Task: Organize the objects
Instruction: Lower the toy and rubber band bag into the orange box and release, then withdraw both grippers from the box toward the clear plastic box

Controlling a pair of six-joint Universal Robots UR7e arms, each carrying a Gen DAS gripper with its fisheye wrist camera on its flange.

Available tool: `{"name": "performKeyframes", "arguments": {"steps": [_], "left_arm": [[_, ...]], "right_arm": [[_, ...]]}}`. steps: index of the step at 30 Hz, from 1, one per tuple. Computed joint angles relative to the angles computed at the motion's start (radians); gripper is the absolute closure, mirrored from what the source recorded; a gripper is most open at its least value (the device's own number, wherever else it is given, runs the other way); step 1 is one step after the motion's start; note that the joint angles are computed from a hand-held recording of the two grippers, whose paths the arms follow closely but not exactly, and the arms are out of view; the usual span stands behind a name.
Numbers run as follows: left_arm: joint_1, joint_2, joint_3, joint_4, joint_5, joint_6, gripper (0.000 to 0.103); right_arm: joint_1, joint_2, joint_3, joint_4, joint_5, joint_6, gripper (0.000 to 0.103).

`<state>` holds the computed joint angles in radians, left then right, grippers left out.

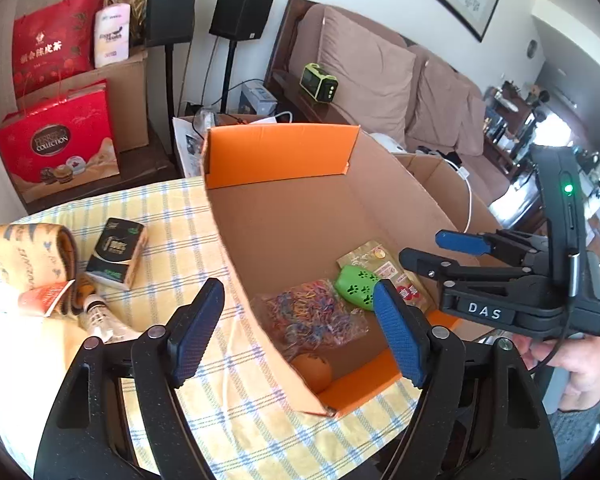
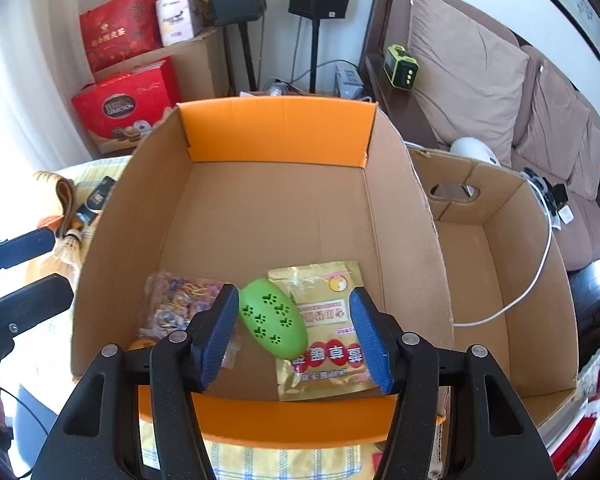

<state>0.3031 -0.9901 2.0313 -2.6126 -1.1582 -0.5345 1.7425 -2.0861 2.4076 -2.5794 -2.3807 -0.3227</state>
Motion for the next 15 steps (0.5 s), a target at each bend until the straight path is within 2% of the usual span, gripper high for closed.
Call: {"name": "performKeyframes", "arguments": {"steps": [1,2,8,13,14,15], "left_arm": [[-0.002,-0.010,0.006,0.001,0.006,-0.002,0.012],[-0.004,-0.023,0.018,-0.006,0.009,-0.006,0.010],[-0.019,-0.095,0.070,0.018,0.035,-0.025,0.008],[-0.033,-0.158,0.114,0.063,0.084,-0.053,0.007],[-0.031,-0.171,0.122,0.070,0.085,-0.056,0.006],[-0.026,-0.183,0.127,0.078,0.080,-0.059,0.000]], "right_arm": [[0.015,0.002,0.000,0.005,-0.006,0.009,0.043],[0.031,0.009,-0.001,0.008,-0.013,0.020,0.042],[0.086,0.002,-0.004,0.061,-0.003,0.062,0.042],[0.136,0.023,0.007,0.053,-0.003,0.090,0.040],[0.140,0.024,0.008,0.054,0.007,0.094,0.039],[0.147,0.029,0.009,0.054,0.012,0.101,0.039]]}}
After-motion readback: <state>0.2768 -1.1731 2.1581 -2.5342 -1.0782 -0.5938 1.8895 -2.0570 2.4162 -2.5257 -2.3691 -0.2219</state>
